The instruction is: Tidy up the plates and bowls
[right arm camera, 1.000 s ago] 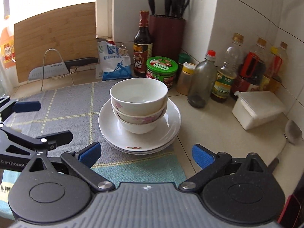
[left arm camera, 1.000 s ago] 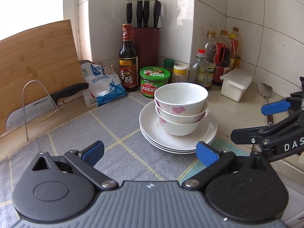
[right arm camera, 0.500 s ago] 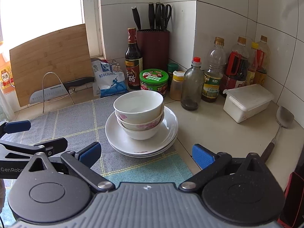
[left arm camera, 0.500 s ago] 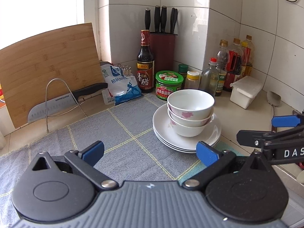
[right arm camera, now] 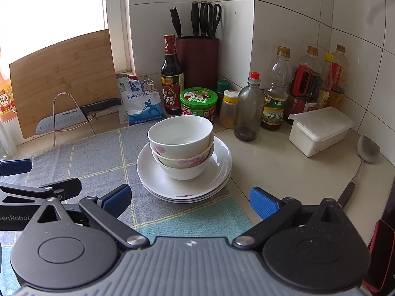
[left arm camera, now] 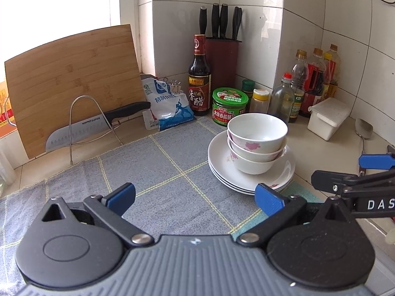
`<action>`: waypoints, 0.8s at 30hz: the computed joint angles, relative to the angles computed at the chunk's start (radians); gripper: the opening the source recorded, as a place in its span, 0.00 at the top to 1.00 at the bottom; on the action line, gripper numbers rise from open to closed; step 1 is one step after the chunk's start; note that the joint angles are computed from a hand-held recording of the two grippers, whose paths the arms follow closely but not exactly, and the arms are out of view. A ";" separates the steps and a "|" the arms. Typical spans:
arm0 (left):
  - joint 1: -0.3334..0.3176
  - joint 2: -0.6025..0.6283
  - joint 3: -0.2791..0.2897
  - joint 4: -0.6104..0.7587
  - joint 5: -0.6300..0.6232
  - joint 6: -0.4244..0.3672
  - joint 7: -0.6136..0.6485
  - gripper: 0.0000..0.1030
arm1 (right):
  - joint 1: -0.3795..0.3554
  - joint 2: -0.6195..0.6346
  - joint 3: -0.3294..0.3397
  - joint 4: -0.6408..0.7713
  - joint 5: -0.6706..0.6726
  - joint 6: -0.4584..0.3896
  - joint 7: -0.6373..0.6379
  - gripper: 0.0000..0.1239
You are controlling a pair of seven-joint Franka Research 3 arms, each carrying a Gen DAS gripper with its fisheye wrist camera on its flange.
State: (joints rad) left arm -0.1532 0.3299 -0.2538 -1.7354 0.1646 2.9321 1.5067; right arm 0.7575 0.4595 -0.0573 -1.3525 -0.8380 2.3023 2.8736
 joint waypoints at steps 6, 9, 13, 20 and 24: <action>-0.014 -0.004 0.015 0.004 0.022 -0.011 -0.025 0.01 | 0.001 -0.003 -0.001 -0.002 -0.007 -0.001 0.002 0.17; -0.014 -0.007 0.016 0.002 0.026 -0.011 -0.030 0.01 | 0.000 -0.004 0.000 -0.003 -0.008 -0.001 0.003 0.17; -0.014 -0.007 0.017 0.007 0.029 -0.017 -0.035 0.01 | 0.002 -0.001 -0.001 0.004 -0.014 -0.005 0.003 0.17; -0.017 -0.012 0.023 0.006 0.036 -0.020 -0.052 0.01 | 0.005 0.000 -0.002 0.009 -0.019 -0.007 0.003 0.17; -0.021 -0.014 0.029 0.007 0.047 -0.023 -0.066 0.01 | 0.005 0.001 -0.002 0.010 -0.021 -0.004 0.001 0.17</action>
State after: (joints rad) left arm -0.1744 0.3160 -0.2244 -1.7288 0.2116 2.9087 1.4403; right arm 0.7621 0.4602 -0.0589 -1.3429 -0.8585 2.2982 2.8748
